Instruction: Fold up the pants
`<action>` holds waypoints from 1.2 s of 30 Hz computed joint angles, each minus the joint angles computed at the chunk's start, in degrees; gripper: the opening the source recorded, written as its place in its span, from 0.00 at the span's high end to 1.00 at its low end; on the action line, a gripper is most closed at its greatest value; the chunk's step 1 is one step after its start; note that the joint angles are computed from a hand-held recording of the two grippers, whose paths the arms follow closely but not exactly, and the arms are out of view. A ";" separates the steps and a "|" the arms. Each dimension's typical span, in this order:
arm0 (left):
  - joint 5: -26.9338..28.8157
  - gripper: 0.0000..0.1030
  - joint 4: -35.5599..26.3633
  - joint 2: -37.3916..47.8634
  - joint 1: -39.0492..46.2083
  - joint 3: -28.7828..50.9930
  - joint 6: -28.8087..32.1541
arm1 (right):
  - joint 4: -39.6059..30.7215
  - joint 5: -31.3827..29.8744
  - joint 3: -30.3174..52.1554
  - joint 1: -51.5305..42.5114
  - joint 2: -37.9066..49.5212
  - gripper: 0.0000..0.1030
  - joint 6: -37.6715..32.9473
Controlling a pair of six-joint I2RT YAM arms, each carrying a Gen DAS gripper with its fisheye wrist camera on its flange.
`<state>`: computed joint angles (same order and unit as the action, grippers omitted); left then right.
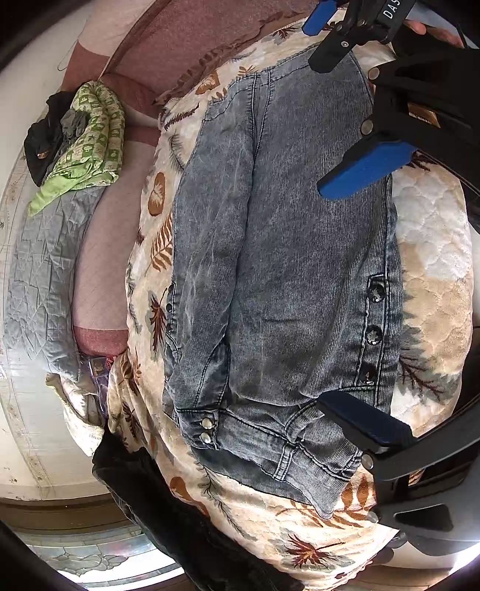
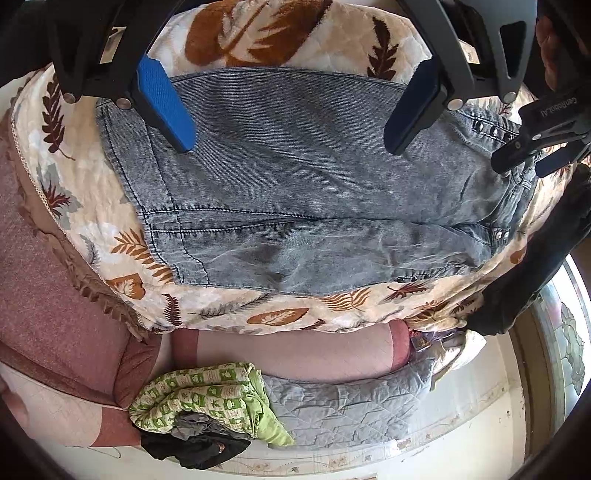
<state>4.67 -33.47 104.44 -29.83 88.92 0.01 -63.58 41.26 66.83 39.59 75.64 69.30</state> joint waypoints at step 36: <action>10.00 0.00 -6.06 5.37 3.69 7.81 3.25 | 10.97 -10.90 -6.84 -9.31 -6.34 0.00 -10.03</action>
<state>14.67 -39.53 109.81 -26.14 96.73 3.27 -52.60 30.36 59.99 30.28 69.31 59.27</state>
